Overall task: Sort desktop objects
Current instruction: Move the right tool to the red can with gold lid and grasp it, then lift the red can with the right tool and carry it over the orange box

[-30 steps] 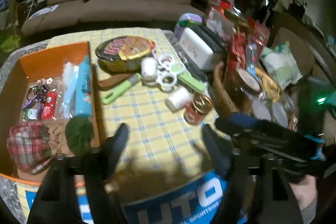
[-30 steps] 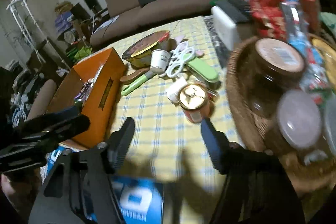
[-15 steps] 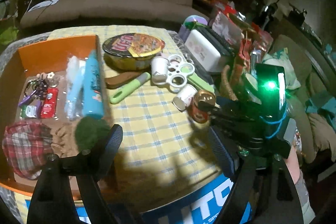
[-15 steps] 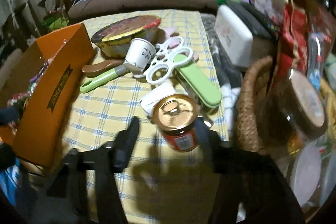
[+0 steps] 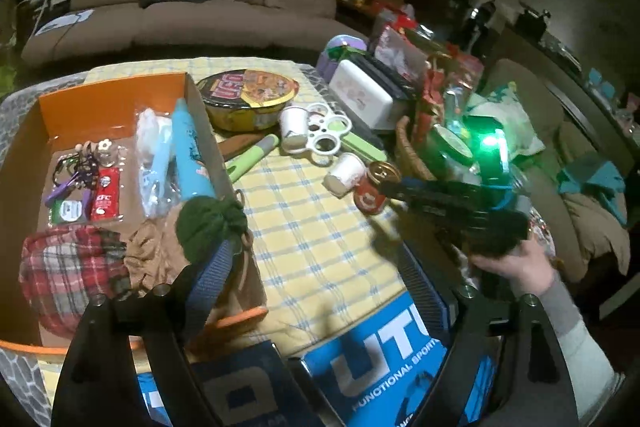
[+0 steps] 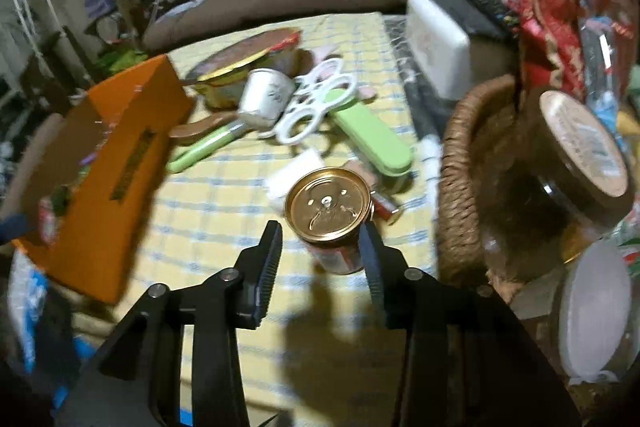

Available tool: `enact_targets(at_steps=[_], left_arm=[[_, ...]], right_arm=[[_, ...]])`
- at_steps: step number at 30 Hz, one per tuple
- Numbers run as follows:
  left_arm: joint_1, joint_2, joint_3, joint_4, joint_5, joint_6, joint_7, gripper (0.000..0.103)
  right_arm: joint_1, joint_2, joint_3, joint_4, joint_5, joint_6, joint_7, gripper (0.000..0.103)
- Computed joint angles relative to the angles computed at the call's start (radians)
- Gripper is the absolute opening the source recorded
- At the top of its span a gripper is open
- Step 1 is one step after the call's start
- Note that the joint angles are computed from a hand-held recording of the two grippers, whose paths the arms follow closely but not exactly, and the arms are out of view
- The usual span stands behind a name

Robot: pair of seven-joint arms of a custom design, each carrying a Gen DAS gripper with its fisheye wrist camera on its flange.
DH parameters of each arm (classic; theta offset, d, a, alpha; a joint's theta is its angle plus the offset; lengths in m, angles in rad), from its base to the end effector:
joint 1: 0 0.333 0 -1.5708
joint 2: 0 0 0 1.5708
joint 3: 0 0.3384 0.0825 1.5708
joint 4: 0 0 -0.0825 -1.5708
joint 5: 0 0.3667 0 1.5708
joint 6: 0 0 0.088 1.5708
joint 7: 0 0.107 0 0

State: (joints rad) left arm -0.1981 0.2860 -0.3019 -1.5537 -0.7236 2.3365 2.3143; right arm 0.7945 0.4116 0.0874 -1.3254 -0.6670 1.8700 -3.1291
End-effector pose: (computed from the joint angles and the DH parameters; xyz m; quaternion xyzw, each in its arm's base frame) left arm 0.6020 -0.3088 0.5766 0.3306 -0.8478 0.4136 0.0314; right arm 0.4847 0.4943 0.5518 -0.4636 0.8305 -0.2450 0.1881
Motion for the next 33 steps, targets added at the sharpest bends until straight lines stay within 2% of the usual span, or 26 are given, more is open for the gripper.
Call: enact_targets(at_steps=[2,4,6,7,8,9,12,16,22,29,33], left_arm=[[0.008,-0.012,-0.003,-0.012,-0.025,0.017,0.026,0.087],[0.018,-0.014,-0.005,-0.013,-0.053,0.002,0.037,0.088],[0.012,-0.010,0.002,-0.013,-0.041,0.002,0.027,0.088],[0.010,-0.007,0.005,-0.015,-0.032,0.004,0.021,0.088],[0.009,0.000,0.007,-0.010,-0.024,-0.004,0.013,0.088],[0.009,0.004,0.008,-0.008,-0.019,-0.006,0.005,0.088],[0.012,0.015,0.006,0.001,-0.016,-0.020,-0.006,0.088],[0.015,0.004,-0.005,-0.014,-0.033,-0.021,0.025,0.088],[0.013,-0.007,-0.015,-0.028,-0.073,-0.045,0.105,0.089],[0.026,-0.009,-0.011,-0.026,-0.130,-0.076,0.173,0.089],[0.039,-0.009,-0.004,-0.014,-0.153,-0.079,0.211,0.088]], right_arm=[[0.013,0.047,-0.010,0.070,-0.005,-0.084,-0.025,0.061],[0.023,0.101,-0.025,0.148,-0.018,-0.139,-0.076,0.064],[0.035,0.144,-0.043,0.211,-0.017,-0.188,-0.102,0.062],[0.043,0.174,-0.051,0.261,-0.013,-0.231,-0.129,0.050],[0.051,0.190,-0.064,0.287,0.001,-0.255,-0.154,0.049],[0.053,0.184,-0.069,0.278,0.005,-0.244,-0.148,0.048],[0.045,0.127,-0.062,0.194,0.010,-0.168,-0.097,0.047],[0.026,0.011,-0.036,0.027,-0.009,0.018,0.008,0.047],[-0.005,-0.083,-0.010,-0.125,-0.105,0.313,0.193,0.047],[-0.017,-0.067,-0.016,-0.105,-0.216,0.598,0.309,0.047],[-0.008,-0.004,-0.036,-0.022,-0.227,0.741,0.319,0.047]])
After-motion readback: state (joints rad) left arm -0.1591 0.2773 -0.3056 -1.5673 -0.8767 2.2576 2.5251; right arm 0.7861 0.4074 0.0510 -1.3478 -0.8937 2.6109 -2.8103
